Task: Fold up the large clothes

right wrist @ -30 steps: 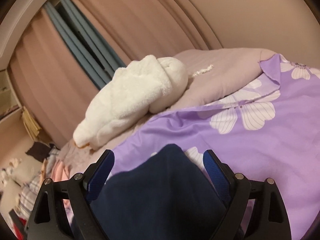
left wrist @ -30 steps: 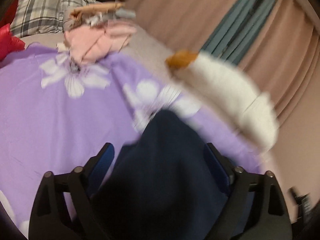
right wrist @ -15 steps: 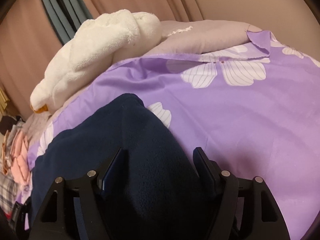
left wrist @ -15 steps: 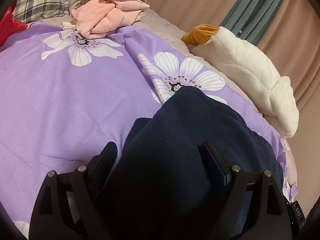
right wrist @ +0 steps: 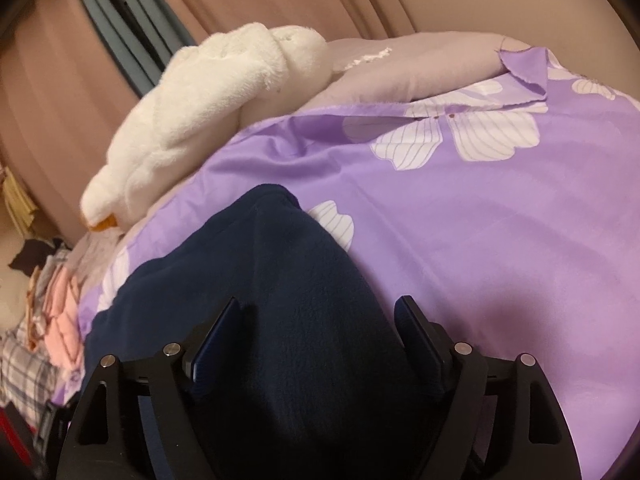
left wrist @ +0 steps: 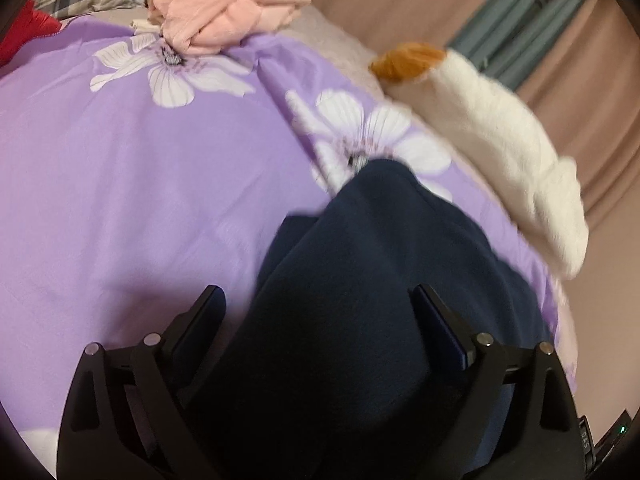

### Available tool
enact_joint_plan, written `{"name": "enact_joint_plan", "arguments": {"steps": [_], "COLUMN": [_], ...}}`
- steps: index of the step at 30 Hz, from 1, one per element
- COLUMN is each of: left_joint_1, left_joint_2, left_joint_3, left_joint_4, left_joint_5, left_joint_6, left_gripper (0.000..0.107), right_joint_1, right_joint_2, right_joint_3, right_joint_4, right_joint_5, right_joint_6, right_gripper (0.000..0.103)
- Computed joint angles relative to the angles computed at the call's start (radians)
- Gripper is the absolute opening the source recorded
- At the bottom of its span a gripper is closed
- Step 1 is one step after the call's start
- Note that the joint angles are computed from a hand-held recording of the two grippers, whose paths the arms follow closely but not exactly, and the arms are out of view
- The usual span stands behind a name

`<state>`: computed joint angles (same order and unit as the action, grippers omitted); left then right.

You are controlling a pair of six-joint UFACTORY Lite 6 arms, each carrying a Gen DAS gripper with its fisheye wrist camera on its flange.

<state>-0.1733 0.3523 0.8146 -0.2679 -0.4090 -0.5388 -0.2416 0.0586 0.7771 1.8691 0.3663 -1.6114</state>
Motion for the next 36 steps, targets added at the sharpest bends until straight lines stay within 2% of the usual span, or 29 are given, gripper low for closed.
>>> {"name": "enact_joint_plan", "arguments": {"steps": [1, 2, 3, 5, 7, 8, 10, 11, 12, 14, 16, 17, 18, 19, 20, 22, 26, 28, 29, 30, 32, 33, 34, 35, 36], "left_joint_1": [0.011, 0.025, 0.036, 0.055, 0.087, 0.095, 0.086, 0.095, 0.115, 0.164, 0.108, 0.064, 0.004, -0.071, -0.148, -0.204, -0.104, -0.044, -0.032, -0.036, -0.074, -0.094, -0.107, -0.119, -0.145], "left_joint_2": [-0.079, -0.162, -0.267, -0.476, -0.685, -0.775, -0.914, -0.947, -0.938, -0.794, -0.621, -0.594, -0.609, -0.605, -0.56, -0.453, -0.211, -0.112, -0.076, -0.05, -0.008, 0.018, 0.052, 0.065, 0.074], "left_joint_3": [-0.081, -0.15, -0.254, -0.418, -0.562, -0.601, -0.693, -0.74, -0.78, -0.794, -0.776, -0.776, -0.783, -0.76, -0.718, -0.641, -0.495, -0.411, -0.362, -0.314, -0.22, -0.179, -0.148, -0.144, -0.141], "left_joint_4": [0.095, 0.173, 0.211, 0.229, 0.397, 0.501, 0.71, 0.815, 0.919, 1.036, 0.985, 0.897, 0.793, 0.688, 0.584, 0.5, 0.651, 0.703, 0.717, 0.714, 0.634, 0.566, 0.494, 0.437, 0.36], "left_joint_5": [-0.005, 0.013, 0.01, 0.05, 0.087, 0.141, 0.19, 0.163, 0.093, -0.116, -0.294, -0.325, -0.315, -0.262, -0.242, -0.268, -0.457, -0.508, -0.494, -0.461, -0.352, -0.303, -0.289, -0.304, -0.316], "left_joint_6": [-0.07, -0.144, -0.177, -0.211, -0.357, -0.462, -0.667, -0.772, -0.876, -1.014, -0.994, -0.921, -0.816, -0.745, -0.66, -0.58, -0.711, -0.774, -0.801, -0.815, -0.773, -0.725, -0.661, -0.604, -0.53], "left_gripper": [0.095, 0.095, 0.095, 0.095, 0.096, 0.096, 0.097, 0.097, 0.097, 0.097, 0.097, 0.097, 0.097, 0.098, 0.098, 0.098, 0.098, 0.098, 0.098, 0.095, 0.08, 0.064, 0.059, 0.057, 0.055], "right_joint_1": [-0.002, -0.023, -0.063, -0.2, -0.327, -0.42, -0.546, -0.61, -0.661, -0.717, -0.725, -0.714, -0.705, -0.684, -0.657, -0.607, -0.461, -0.341, -0.282, -0.237, -0.142, -0.107, -0.072, -0.05, -0.064], "right_joint_2": [-0.072, -0.164, -0.236, -0.346, -0.367, -0.347, -0.293, -0.274, -0.28, -0.318, -0.324, -0.328, -0.351, -0.395, -0.443, -0.462, -0.343, -0.299, -0.291, -0.271, -0.217, -0.2, -0.192, -0.176, -0.151], "right_joint_3": [-0.047, -0.114, -0.161, -0.234, -0.235, -0.228, -0.22, -0.229, -0.25, -0.296, -0.328, -0.351, -0.374, -0.403, -0.433, -0.45, -0.416, -0.389, -0.374, -0.355, -0.315, -0.298, -0.29, -0.287, -0.289], "right_joint_4": [-0.062, -0.146, -0.251, -0.46, -0.667, -0.741, -0.791, -0.788, -0.768, -0.77, -0.775, -0.769, -0.759, -0.741, -0.721, -0.682, -0.517, -0.419, -0.373, -0.331, -0.218, -0.18, -0.132, -0.07, -0.05], "right_joint_5": [-0.044, -0.064, -0.042, 0.075, 0.181, 0.266, 0.393, 0.455, 0.507, 0.593, 0.674, 0.699, 0.697, 0.676, 0.644, 0.608, 0.571, 0.49, 0.445, 0.41, 0.339, 0.308, 0.268, 0.257, 0.288], "right_joint_6": [0.029, 0.074, 0.146, 0.279, 0.457, 0.513, 0.522, 0.5, 0.471, 0.454, 0.429, 0.417, 0.408, 0.406, 0.406, 0.422, 0.362, 0.351, 0.352, 0.351, 0.327, 0.317, 0.288, 0.217, 0.149], "right_gripper": [0.081, 0.087, 0.089, 0.092, 0.092, 0.092, 0.092, 0.092, 0.092, 0.092, 0.092, 0.092, 0.092, 0.092, 0.092, 0.092, 0.092, 0.092, 0.092, 0.092, 0.092, 0.092, 0.086, 0.073, 0.066]}}
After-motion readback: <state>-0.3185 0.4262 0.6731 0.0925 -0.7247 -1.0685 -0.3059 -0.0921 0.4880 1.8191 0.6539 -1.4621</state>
